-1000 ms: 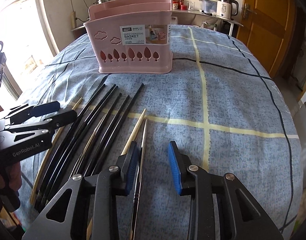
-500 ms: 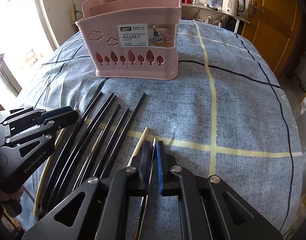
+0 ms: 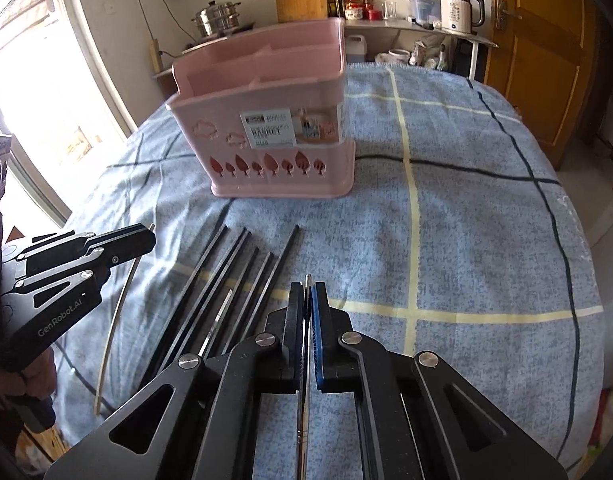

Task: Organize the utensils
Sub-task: 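Carry both held chopsticks up over the pink basket with both tools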

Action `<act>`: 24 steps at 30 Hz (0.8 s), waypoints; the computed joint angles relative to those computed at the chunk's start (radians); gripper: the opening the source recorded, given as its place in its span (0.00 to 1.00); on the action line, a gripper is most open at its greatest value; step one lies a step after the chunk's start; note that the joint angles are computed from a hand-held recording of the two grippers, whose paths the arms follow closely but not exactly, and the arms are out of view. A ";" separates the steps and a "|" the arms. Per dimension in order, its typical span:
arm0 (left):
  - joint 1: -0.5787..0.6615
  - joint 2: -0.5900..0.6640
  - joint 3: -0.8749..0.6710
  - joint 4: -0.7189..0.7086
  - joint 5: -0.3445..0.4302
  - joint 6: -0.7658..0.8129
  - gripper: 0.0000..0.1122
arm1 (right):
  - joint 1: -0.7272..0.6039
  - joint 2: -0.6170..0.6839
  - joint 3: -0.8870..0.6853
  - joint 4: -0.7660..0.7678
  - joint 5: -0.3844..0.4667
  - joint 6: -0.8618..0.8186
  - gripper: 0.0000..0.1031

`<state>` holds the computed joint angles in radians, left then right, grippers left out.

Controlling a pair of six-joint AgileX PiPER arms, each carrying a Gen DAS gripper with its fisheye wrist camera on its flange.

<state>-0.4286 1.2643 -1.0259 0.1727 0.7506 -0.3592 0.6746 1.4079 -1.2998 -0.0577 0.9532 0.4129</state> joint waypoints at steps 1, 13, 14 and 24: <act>0.001 -0.014 -0.012 -0.004 0.010 0.006 0.04 | 0.000 -0.006 -0.012 -0.003 0.006 0.001 0.04; 0.006 -0.094 -0.178 0.000 0.130 0.039 0.04 | -0.001 -0.061 -0.151 -0.060 0.069 -0.002 0.04; 0.005 -0.100 -0.182 0.002 0.136 0.037 0.04 | 0.002 -0.064 -0.161 -0.065 0.073 0.000 0.04; 0.004 -0.120 -0.247 -0.017 0.182 0.045 0.04 | 0.017 -0.091 -0.217 -0.086 0.099 -0.010 0.03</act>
<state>-0.4243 1.1443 -1.2724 0.1555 0.9328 -0.3138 0.6920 1.3173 -1.5164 -0.1438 1.0517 0.4030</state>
